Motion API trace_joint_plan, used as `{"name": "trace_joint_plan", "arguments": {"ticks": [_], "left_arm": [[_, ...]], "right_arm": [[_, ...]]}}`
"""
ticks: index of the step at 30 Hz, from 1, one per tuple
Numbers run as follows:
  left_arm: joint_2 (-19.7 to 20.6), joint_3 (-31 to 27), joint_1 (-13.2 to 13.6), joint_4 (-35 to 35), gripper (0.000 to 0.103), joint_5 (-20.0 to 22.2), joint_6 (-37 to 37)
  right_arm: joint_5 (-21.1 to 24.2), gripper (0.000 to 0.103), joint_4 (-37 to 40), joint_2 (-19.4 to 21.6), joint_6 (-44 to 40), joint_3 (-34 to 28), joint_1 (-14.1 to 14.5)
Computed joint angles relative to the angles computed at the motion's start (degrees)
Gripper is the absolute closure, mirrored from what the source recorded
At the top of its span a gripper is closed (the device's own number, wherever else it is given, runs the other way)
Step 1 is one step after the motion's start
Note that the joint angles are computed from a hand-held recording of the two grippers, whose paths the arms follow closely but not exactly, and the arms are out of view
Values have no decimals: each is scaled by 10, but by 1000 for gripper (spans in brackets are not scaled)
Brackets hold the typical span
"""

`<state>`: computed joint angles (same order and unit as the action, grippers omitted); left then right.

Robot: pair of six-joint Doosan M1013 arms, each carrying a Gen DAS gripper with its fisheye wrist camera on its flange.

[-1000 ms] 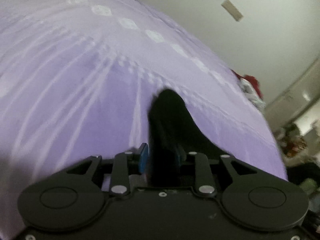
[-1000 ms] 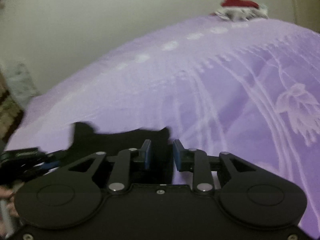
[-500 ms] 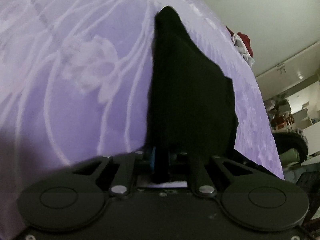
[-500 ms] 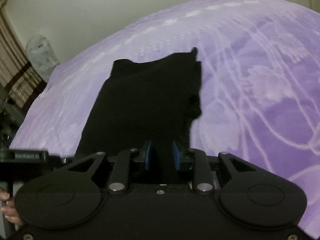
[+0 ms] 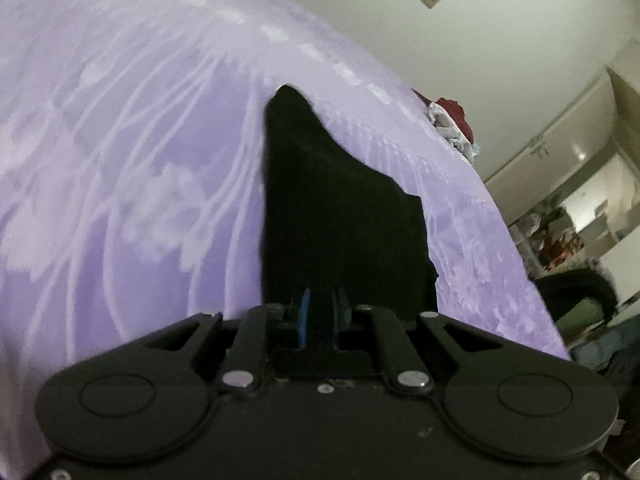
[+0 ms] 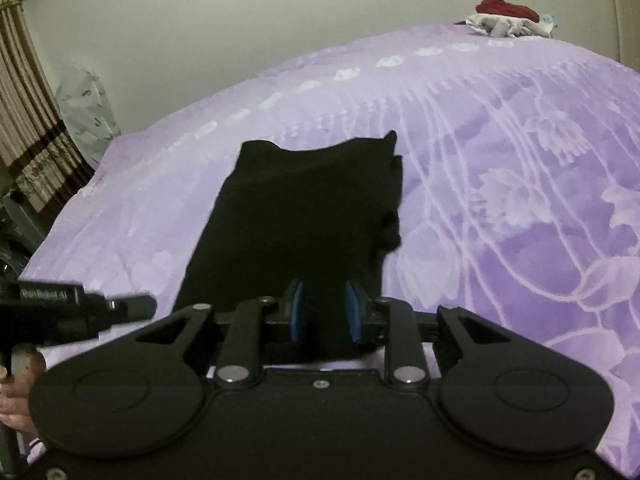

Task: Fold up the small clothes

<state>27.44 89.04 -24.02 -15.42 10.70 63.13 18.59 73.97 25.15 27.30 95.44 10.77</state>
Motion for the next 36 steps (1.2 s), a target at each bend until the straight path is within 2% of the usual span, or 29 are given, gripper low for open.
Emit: {"name": "trace_joint_plan", "arguments": {"ticks": [7,10,12,21,22,23,24,25,26,27,28,30,32,34,36], "left_arm": [[28,-23,-3,15,94,61,-6],[30,-13,-2,-18,93,47,13],[30,-9,0,-51,87,41,43],[24,-9,7,-127,85,56,153],[21,-8,7,-140,82,53,172],[18,-5,9,-162,70,45,198],[16,-6,9,-157,54,36,197],[15,-8,10,-122,48,25,166],[15,-12,10,-59,46,19,105],[17,-16,13,-12,46,17,54],[20,-21,17,4,46,18,26],[29,-29,28,-46,46,22,32],[41,-38,40,-132,46,30,71],[50,-43,47,-216,46,26,119],[58,-48,50,-305,45,21,188]], "right_arm": [[-1,86,-48,10,41,-11,6],[5,85,-104,17,95,-17,5],[11,85,-140,22,134,-19,4],[36,86,-138,25,134,-18,-3],[40,86,-147,24,143,-19,-4],[47,84,-152,22,150,-20,-6],[52,81,-147,21,149,-22,-9],[56,77,-124,20,135,-23,-12],[57,62,-93,19,115,-25,-17],[52,52,-51,20,89,-26,-21],[51,51,-6,22,60,-28,-27],[75,47,55,34,38,-41,-42],[106,46,72,52,76,-60,-56],[154,46,105,73,90,-80,-69],[184,46,116,92,116,-99,-74]]}}
